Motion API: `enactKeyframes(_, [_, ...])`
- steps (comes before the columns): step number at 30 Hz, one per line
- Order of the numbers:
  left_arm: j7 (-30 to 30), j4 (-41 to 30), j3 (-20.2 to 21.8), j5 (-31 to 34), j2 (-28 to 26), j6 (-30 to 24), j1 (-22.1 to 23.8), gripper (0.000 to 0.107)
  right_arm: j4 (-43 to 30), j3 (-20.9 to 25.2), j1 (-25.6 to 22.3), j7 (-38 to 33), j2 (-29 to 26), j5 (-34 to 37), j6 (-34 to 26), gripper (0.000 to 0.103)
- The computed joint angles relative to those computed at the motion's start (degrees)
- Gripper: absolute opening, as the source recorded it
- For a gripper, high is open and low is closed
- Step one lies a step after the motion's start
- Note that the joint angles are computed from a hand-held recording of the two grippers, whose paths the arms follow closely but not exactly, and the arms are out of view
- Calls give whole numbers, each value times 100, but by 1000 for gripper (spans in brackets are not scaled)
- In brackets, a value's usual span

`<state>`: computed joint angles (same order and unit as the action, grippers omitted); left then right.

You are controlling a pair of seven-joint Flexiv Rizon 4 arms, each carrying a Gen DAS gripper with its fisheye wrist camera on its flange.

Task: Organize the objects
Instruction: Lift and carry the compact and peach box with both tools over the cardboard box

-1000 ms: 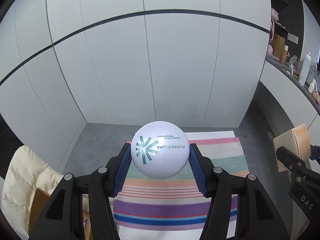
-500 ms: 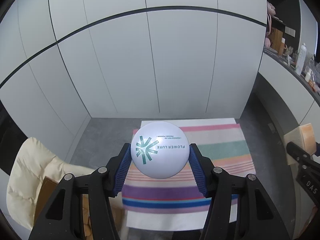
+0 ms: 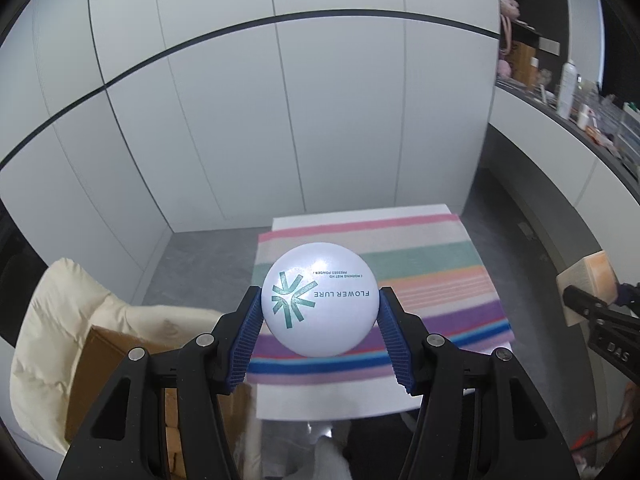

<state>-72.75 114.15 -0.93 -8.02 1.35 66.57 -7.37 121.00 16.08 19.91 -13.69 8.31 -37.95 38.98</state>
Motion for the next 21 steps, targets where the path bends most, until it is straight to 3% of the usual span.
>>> enactKeyframes(8, [632,635,86,-448,281,17,-82,58,658,250,110,398,469,624,-107,54])
enactKeyframes(21, [584,470,169,-429,-42,-81,224,58,542,199,208,407,165,620,-32,54])
